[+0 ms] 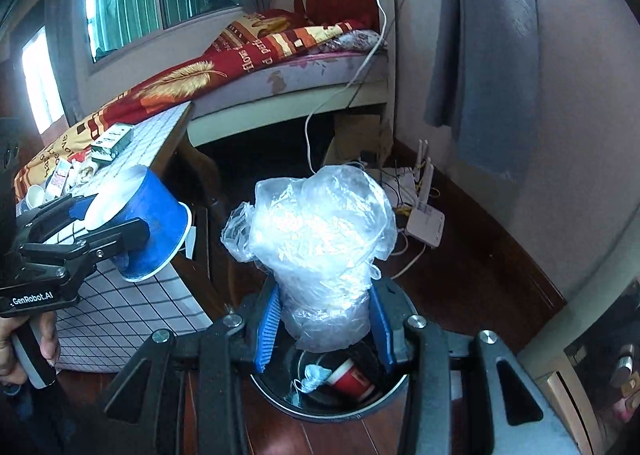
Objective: Collect trash
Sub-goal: 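Carry the blue cup and plastic bag with both tools over the bucket, then open both tools to drop the blue cup and bag into the bucket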
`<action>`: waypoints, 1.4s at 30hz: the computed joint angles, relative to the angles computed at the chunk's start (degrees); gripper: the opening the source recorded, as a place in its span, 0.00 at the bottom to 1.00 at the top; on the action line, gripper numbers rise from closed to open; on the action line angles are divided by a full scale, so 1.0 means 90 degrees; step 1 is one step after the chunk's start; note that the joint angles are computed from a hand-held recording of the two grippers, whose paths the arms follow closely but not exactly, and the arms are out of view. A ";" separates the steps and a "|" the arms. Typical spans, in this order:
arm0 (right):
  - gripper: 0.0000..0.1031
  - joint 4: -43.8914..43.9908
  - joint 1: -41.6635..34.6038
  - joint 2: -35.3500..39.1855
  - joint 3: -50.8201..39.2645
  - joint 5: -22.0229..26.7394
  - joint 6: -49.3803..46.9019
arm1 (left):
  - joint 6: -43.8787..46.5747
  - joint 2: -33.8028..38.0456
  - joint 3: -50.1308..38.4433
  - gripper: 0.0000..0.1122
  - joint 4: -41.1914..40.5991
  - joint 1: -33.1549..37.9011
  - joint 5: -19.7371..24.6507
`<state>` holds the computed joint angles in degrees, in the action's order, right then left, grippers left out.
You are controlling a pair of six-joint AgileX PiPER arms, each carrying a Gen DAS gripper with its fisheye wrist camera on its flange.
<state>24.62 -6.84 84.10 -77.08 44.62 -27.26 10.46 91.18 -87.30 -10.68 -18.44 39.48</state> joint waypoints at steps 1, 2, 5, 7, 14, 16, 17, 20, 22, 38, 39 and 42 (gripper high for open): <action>0.41 -0.0012 -0.0015 0.0004 0.0028 0.0000 -0.0008 | 0.0067 0.0032 0.0040 0.67 -0.0057 -0.0038 -0.0031; 0.41 0.0020 -0.0074 0.0033 0.0062 0.0018 -0.0076 | 0.0101 0.0080 0.0048 0.67 -0.0069 -0.0070 -0.0040; 0.41 0.0126 -0.0220 0.0153 0.0145 0.0057 -0.0275 | 0.0239 0.0244 0.0074 0.67 -0.0209 -0.0143 -0.0048; 0.41 0.0211 -0.0297 0.0261 0.0212 0.0081 -0.0424 | 0.0342 0.0437 -0.0011 0.67 -0.0349 -0.0169 0.0036; 0.42 0.0137 -0.0317 0.0699 0.0472 -0.0037 -0.0746 | 0.0503 0.1077 -0.0313 0.67 -0.0613 -0.0255 0.0244; 0.42 0.0098 -0.0260 0.0861 0.0466 -0.0081 -0.0763 | 0.0468 0.1239 -0.0423 0.67 -0.0612 -0.0293 0.0333; 0.42 0.0059 -0.0224 0.0964 0.0442 -0.0091 -0.0775 | 0.0475 0.1306 -0.0457 0.67 -0.0670 -0.0296 0.0360; 0.42 -0.0081 -0.0099 0.1305 0.0354 -0.0127 -0.0857 | 0.0519 0.1557 -0.0639 0.68 -0.0851 -0.0277 0.0481; 0.42 -0.0072 -0.0047 0.1525 0.0319 -0.0148 -0.1040 | 0.0491 0.1760 -0.0777 0.68 -0.1030 -0.0247 0.0595; 1.00 -0.1392 0.0182 0.1726 0.0526 -0.0923 0.0339 | -0.1112 0.1364 -0.0149 0.91 0.0413 -0.0129 0.0119; 1.00 -0.1401 0.0202 0.1673 0.0532 -0.0924 0.0414 | -0.1098 0.1281 -0.0084 0.91 0.0377 -0.0103 0.0106; 1.00 -0.1425 0.0244 0.1508 0.0463 -0.0810 0.0622 | -0.1159 0.1045 0.0079 0.91 0.0433 -0.0042 0.0048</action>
